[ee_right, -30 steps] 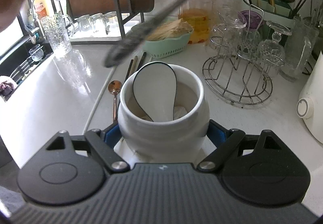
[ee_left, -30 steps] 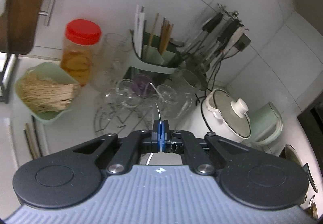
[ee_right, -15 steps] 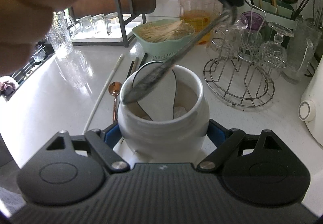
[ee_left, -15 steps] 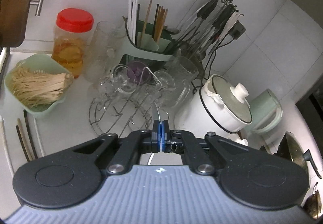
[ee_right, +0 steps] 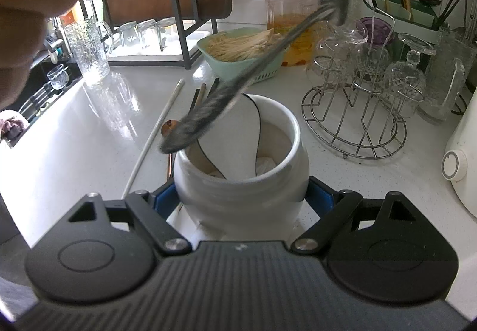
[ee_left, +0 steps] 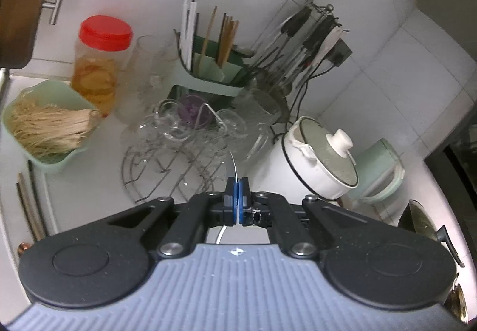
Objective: Organize utensils
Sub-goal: 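Lift the metal spoon and carry it over the mug with the left gripper, then lower the metal spoon into the mug and open the left gripper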
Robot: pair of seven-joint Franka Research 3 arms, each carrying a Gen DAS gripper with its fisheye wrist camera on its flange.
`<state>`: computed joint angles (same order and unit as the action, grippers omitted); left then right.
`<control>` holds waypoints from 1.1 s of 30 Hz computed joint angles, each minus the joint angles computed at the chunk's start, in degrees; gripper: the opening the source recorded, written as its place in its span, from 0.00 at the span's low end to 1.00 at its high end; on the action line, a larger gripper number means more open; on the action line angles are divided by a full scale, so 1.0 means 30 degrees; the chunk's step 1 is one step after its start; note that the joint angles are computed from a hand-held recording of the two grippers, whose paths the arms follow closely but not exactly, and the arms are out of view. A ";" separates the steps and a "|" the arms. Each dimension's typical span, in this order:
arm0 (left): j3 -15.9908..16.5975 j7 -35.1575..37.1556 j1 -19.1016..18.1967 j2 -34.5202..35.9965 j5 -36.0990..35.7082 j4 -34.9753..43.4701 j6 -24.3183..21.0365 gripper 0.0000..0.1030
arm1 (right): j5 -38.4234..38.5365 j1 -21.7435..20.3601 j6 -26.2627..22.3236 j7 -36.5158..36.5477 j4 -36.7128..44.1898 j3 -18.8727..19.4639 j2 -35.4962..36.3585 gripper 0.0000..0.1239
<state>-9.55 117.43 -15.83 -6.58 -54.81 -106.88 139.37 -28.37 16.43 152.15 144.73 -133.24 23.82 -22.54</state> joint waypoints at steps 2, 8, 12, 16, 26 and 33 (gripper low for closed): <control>-0.0068 0.0382 -0.0079 0.0178 -0.0270 0.0058 0.0254 0.01 | -0.0009 -0.0002 0.0002 0.0047 0.0017 0.0004 0.0008 0.73; -0.0180 0.0775 0.0040 0.0421 -0.0401 -0.0107 0.0328 0.01 | -0.0099 -0.0017 0.0069 0.0102 0.0000 0.0000 0.0010 0.73; -0.0174 0.0249 0.0190 -0.0046 0.0516 -0.0566 0.0280 0.01 | -0.0104 -0.0016 0.0077 0.0113 -0.0008 -0.0006 0.0004 0.73; 0.0076 -0.0538 0.0143 -0.0824 0.1598 -0.1111 0.0375 0.01 | -0.0209 -0.0084 0.0068 0.0279 0.0008 0.0073 0.0011 0.73; 0.1235 -0.1328 -0.0101 -0.3125 0.3410 -0.1829 -0.2277 0.01 | -0.0224 0.0091 -0.0296 0.0370 0.0191 -0.0024 0.0128 0.73; 0.1694 -0.2672 0.0029 -0.3681 0.5463 -0.1211 -0.5293 0.01 | 0.0061 0.0354 -0.0489 -0.0217 0.0270 -0.0288 0.0168 0.73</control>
